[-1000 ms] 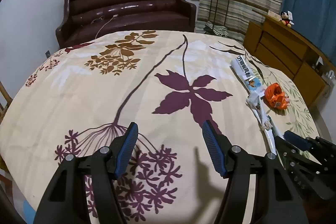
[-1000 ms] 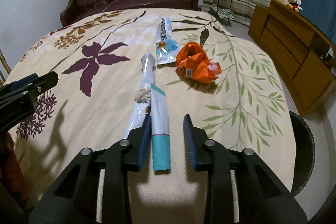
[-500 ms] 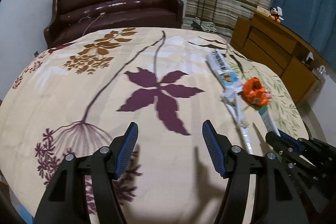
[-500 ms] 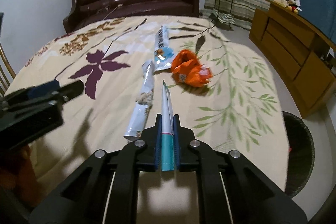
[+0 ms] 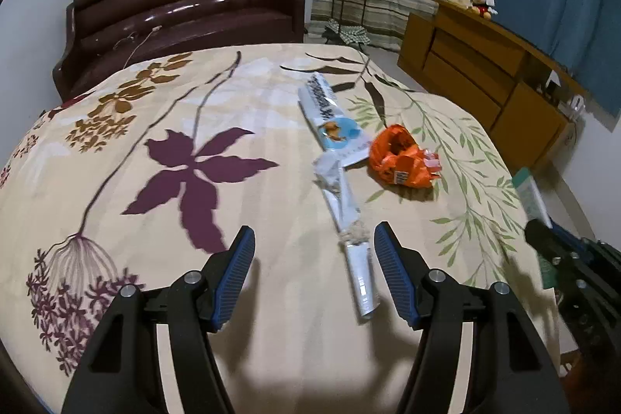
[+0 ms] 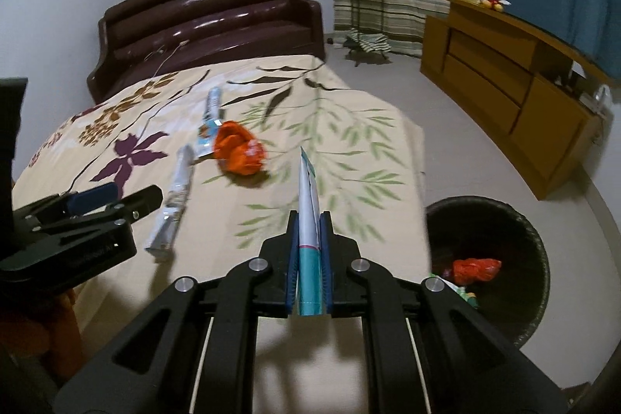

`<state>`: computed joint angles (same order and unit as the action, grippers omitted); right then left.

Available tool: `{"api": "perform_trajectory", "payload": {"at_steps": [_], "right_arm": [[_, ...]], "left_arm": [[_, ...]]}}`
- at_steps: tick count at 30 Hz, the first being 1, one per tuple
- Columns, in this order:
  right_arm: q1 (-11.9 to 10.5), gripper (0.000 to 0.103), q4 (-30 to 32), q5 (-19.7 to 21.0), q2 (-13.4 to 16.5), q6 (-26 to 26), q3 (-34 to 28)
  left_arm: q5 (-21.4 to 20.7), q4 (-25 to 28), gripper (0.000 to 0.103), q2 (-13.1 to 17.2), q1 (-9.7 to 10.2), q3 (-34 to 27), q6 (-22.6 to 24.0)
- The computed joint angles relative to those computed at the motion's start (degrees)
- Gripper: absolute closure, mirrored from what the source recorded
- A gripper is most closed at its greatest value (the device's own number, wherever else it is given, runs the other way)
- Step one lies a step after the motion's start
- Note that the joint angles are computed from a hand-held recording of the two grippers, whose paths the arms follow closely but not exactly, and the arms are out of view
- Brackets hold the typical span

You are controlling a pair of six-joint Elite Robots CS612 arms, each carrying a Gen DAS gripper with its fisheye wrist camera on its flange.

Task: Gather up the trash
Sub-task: 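Grasp the teal-white toothbrush with the right tool while the left tool grasps the twine-tied white tube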

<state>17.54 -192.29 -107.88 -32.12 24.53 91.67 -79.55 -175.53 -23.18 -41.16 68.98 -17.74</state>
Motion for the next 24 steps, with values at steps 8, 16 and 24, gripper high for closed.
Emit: {"api": "perform_trajectory", "payload": {"at_steps": [8,16,24], "right_arm": [[-0.85,0.093,-1.81,0.61,-0.17,1.32,1.65],[-0.85,0.093,-1.92,0.9,-0.17,1.34,1.75],[-0.44,0.093,-2.28,0.72,-0.01,0.89,1.41]], "left_arm": [[-0.89,4.89,0.051,1.3,-0.22,-2.81,0.65],[-3.34,3.56,0.082,1.28,0.23,-2.29,2.12],[-4.6,-0.03,0.083,0.51,0.49,-0.1,2.64]]}}
